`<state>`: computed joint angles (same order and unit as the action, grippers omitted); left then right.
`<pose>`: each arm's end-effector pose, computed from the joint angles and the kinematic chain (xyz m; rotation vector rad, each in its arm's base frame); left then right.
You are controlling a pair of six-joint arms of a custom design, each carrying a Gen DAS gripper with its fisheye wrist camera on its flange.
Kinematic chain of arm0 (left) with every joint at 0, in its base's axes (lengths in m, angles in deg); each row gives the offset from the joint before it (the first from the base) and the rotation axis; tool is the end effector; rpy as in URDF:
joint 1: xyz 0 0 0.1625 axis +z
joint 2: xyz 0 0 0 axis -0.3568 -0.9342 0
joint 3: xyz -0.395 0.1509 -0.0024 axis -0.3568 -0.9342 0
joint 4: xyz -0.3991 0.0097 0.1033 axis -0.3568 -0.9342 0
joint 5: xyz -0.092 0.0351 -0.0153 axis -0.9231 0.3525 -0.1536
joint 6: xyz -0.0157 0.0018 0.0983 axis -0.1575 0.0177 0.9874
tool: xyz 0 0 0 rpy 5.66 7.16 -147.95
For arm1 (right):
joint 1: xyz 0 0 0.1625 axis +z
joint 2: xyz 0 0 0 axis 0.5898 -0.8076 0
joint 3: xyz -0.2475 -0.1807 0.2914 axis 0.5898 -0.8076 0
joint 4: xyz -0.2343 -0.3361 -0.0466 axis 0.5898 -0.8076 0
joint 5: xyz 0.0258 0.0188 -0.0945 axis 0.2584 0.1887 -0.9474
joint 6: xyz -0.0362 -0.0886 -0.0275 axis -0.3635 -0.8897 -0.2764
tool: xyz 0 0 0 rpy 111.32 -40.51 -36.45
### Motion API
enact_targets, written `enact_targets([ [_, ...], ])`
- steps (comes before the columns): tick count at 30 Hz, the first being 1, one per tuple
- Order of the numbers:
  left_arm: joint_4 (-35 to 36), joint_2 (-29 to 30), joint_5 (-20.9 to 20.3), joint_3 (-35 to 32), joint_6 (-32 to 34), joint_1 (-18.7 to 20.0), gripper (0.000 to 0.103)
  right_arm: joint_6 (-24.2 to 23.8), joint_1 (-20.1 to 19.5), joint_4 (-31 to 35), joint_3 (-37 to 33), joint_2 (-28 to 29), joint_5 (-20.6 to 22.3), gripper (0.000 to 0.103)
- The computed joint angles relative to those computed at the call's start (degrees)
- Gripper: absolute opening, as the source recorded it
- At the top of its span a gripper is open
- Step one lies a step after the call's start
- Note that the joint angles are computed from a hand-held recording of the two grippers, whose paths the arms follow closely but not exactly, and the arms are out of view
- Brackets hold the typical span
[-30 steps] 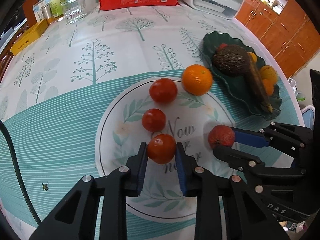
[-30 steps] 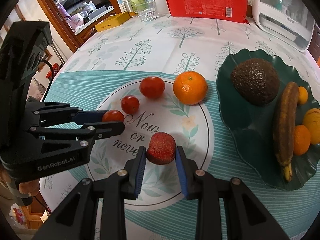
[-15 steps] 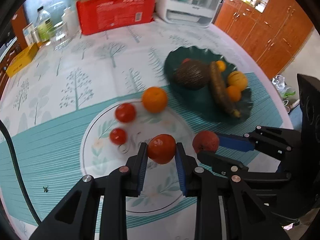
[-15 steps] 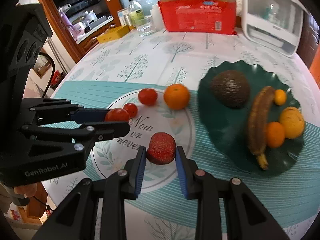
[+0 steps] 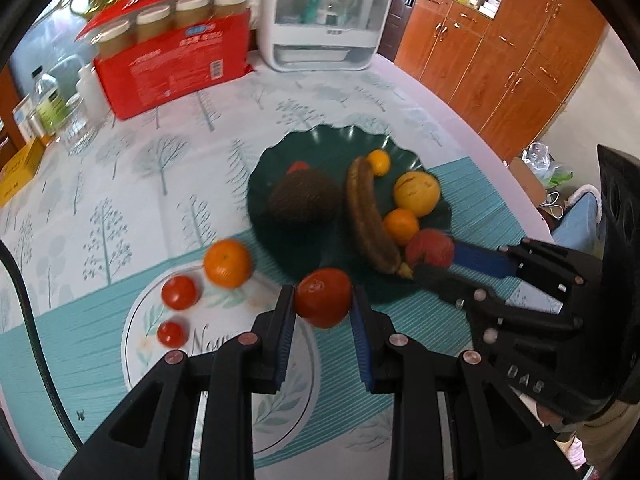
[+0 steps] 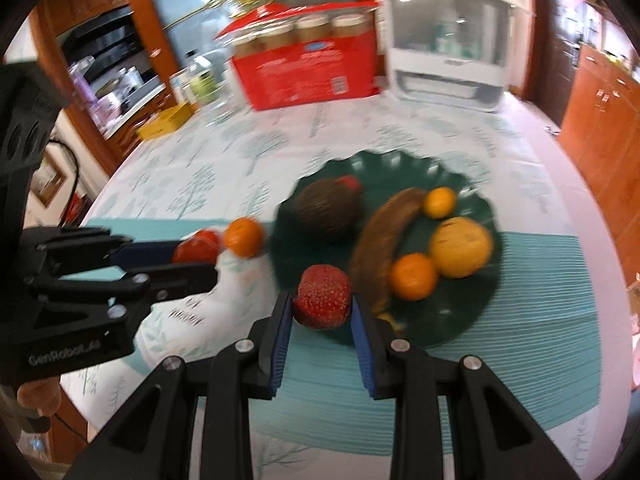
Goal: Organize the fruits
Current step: 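Carry the tomato in left gripper while right gripper carries the strawberry to the green plate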
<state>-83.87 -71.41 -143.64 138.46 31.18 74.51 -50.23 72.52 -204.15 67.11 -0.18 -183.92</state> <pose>-0.1379 -0.5059 0.1885 0.6189 2.5254 -0.4597 0.2465 -0.4883 0.0555 0.5826 -2.4193 0.6401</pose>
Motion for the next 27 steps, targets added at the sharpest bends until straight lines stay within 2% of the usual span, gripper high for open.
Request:
enact_targets([
  [6, -1.05, 3.18, 0.11, -3.36, 0.52, -1.16, 0.026, -1.7, -0.62, -1.86, -2.63, -1.37, -3.77, 0.03],
  [15, -1.83, 9.16, 0.65, -7.41, -1.54, -0.09, 0.026, -5.98, -2.28, -1.32, -8.51, 0.15, -5.08, 0.03],
  [27, -1.46, 14.62, 0.93, -9.58, -5.3, 3.42, 0.026, -3.74, -5.56, 5.23, -11.86, 3.46, -3.6, 0.03],
])
